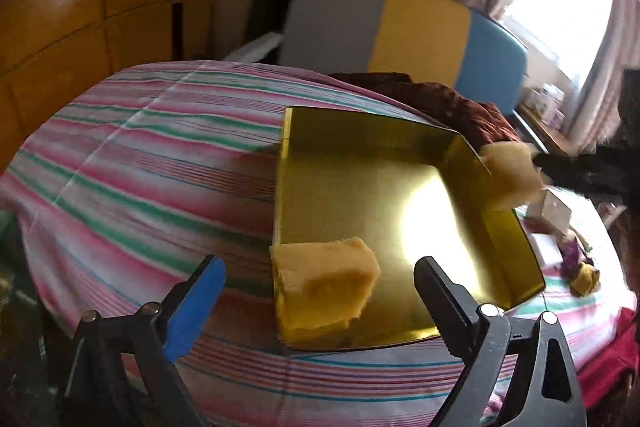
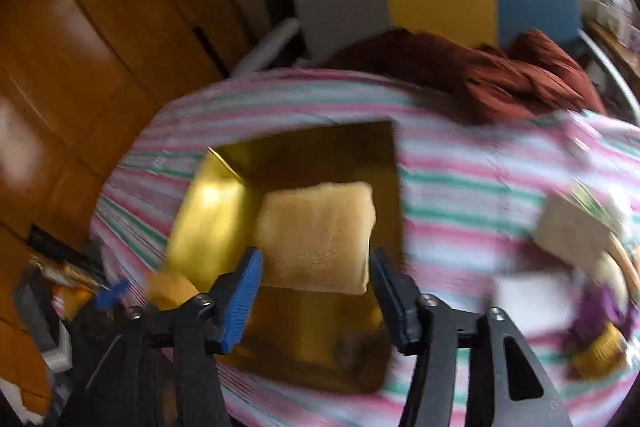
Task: Organize objects
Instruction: 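Carry both yellow sponges over the gold tray and open both tools to drop them, then move both open tools back from the tray to the pile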
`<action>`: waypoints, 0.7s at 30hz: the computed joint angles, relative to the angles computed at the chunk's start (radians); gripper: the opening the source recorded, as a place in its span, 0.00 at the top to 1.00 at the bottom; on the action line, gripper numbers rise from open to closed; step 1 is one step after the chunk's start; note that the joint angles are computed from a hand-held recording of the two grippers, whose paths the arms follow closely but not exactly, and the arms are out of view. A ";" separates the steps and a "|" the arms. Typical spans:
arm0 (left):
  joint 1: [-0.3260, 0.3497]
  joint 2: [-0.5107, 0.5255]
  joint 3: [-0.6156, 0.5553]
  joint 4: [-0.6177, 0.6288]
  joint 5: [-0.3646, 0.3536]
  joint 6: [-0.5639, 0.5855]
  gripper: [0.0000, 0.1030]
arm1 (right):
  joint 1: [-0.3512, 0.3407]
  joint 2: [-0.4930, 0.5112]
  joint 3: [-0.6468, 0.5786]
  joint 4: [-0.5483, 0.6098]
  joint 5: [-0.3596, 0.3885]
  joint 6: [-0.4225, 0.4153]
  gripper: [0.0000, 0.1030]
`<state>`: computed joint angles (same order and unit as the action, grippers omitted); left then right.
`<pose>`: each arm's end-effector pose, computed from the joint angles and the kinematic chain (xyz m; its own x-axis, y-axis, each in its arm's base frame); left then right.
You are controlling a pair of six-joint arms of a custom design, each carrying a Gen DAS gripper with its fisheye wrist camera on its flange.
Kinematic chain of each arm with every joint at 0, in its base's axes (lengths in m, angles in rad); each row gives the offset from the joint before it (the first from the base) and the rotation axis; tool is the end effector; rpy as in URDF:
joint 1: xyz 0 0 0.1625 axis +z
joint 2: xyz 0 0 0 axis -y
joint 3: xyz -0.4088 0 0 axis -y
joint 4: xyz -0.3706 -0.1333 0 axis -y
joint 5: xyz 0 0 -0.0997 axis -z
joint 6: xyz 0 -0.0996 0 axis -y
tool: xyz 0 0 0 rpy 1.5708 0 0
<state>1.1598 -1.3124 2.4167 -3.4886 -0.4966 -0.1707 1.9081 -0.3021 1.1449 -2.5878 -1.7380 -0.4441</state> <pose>0.0530 -0.4312 0.2666 -0.7286 -0.4966 -0.4718 0.1529 0.5534 -0.8187 0.3590 -0.6711 -0.0720 -0.7088 -0.6694 0.2225 -0.6982 0.7107 -0.0861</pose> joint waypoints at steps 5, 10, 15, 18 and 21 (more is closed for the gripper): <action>-0.024 -0.017 0.024 -0.028 0.082 -0.010 0.02 | 0.022 0.030 -0.008 -0.060 -0.013 -0.008 0.17; -0.057 -0.019 0.023 -0.072 0.111 0.013 0.02 | 0.014 -0.003 0.096 -0.123 -0.064 -0.043 0.17; -0.090 0.006 -0.008 -0.085 0.161 0.032 0.02 | 0.000 -0.041 0.199 -0.214 -0.094 -0.079 0.17; -0.126 0.035 -0.015 -0.158 0.200 0.109 0.02 | -0.006 -0.053 0.239 -0.264 -0.101 -0.090 0.17; -0.155 0.079 -0.032 -0.244 0.237 0.204 0.00 | -0.013 -0.064 0.268 -0.290 -0.097 -0.093 0.17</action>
